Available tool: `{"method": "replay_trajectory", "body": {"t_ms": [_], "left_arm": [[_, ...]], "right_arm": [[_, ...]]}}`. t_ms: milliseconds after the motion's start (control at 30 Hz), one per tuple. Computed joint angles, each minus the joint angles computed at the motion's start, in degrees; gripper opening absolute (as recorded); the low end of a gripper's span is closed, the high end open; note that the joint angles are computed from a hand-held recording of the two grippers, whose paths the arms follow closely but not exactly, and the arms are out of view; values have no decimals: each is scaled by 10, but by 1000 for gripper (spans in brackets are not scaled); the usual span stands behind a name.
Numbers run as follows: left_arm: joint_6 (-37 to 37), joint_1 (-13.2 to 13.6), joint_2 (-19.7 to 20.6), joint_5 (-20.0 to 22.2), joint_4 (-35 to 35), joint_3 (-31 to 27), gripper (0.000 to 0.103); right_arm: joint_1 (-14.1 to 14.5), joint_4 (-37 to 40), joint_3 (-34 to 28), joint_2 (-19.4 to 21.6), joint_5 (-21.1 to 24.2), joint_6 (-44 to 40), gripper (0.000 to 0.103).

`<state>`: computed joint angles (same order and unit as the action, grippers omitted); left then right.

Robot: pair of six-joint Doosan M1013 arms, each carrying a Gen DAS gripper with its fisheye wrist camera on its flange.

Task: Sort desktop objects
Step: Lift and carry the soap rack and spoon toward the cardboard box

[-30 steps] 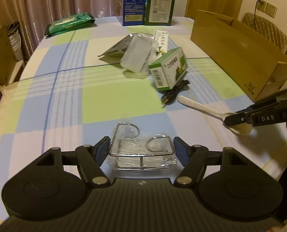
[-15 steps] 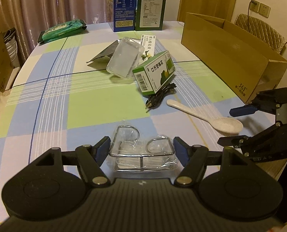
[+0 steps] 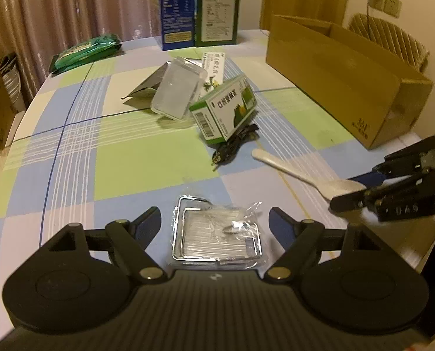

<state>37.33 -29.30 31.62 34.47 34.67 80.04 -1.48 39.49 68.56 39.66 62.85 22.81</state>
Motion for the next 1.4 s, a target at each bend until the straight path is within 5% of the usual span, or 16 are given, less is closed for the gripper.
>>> {"method": "replay_trajectory", "body": {"t_ms": [267, 400, 700, 1400], "left_arm": [[30, -7, 11, 25, 8, -11, 77], [49, -11, 18, 40, 15, -19, 76], [76, -8, 23, 55, -17, -27, 67], [77, -5, 24, 46, -34, -28, 68]], "right_arm": [[3, 9, 37, -21, -48, -77, 30], [5, 21, 60, -30, -81, -158, 41], [7, 21, 73, -34, -102, -232, 42], [6, 16, 55, -25, -81, -183, 30]]}}
